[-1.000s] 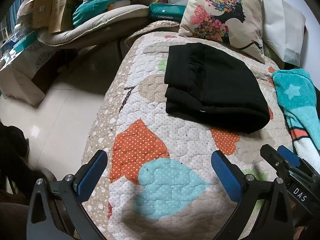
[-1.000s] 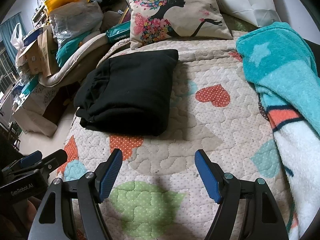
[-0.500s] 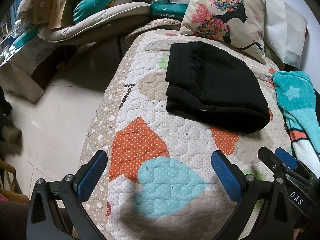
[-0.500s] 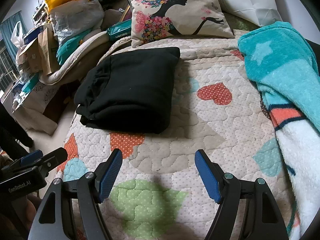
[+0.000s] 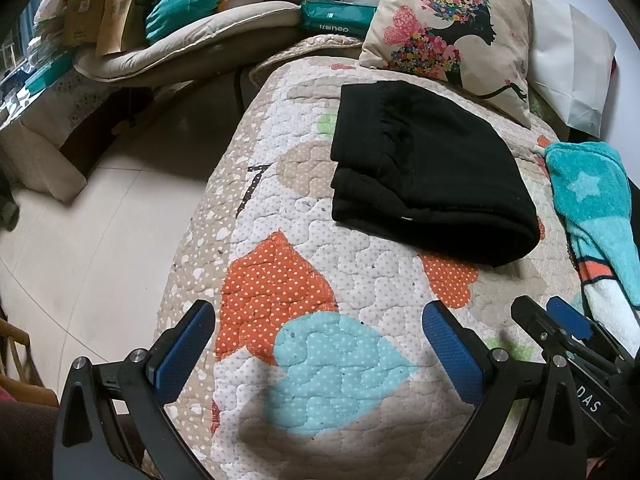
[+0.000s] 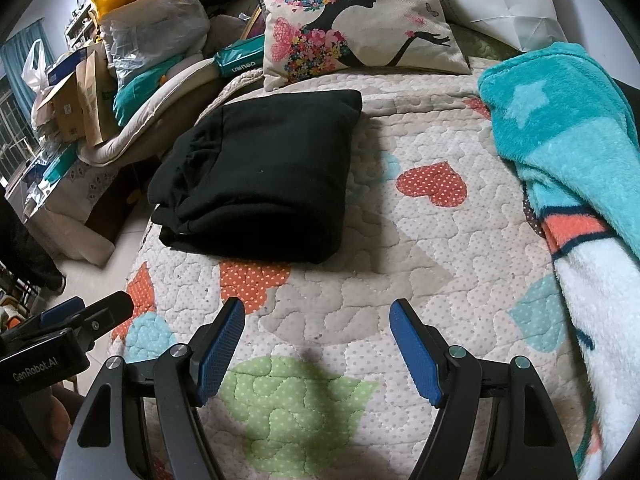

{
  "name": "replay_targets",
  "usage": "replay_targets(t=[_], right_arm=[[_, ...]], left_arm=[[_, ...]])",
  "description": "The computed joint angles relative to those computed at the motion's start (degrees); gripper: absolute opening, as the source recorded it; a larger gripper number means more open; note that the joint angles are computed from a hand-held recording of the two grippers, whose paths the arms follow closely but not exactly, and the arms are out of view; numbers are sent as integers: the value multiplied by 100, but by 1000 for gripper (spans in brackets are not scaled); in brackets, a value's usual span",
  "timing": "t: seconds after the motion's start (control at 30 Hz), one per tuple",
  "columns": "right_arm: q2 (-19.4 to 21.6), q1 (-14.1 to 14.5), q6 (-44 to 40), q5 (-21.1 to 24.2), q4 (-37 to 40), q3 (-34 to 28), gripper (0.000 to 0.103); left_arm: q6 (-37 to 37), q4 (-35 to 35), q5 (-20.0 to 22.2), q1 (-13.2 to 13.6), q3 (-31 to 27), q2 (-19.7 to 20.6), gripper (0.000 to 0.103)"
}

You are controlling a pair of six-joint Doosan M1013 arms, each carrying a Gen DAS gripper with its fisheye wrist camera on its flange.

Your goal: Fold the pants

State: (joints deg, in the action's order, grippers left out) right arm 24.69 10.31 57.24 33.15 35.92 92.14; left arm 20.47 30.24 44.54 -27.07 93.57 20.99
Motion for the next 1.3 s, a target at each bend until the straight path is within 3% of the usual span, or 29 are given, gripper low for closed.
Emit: replay_targets(t=[0.6, 0.8, 1.0, 1.17, 1.3], right_arm=[[12, -2, -8, 11, -7, -6, 80], [5, -16, 75, -31, -79, -57, 80], [-21, -70, 92, -143, -51, -249, 81], [117, -69, 334, -6, -217, -581, 82], [382, -57, 445, 201, -285, -1047, 84]], left_arm=[[64, -162, -81, 36, 25, -2, 103], [352, -665, -200, 220, -30, -46, 103], [147, 235, 108, 287, -421, 8, 103], [1309, -806, 24, 595, -903, 329, 103], [1974, -1878, -395, 877, -1088, 579, 103]])
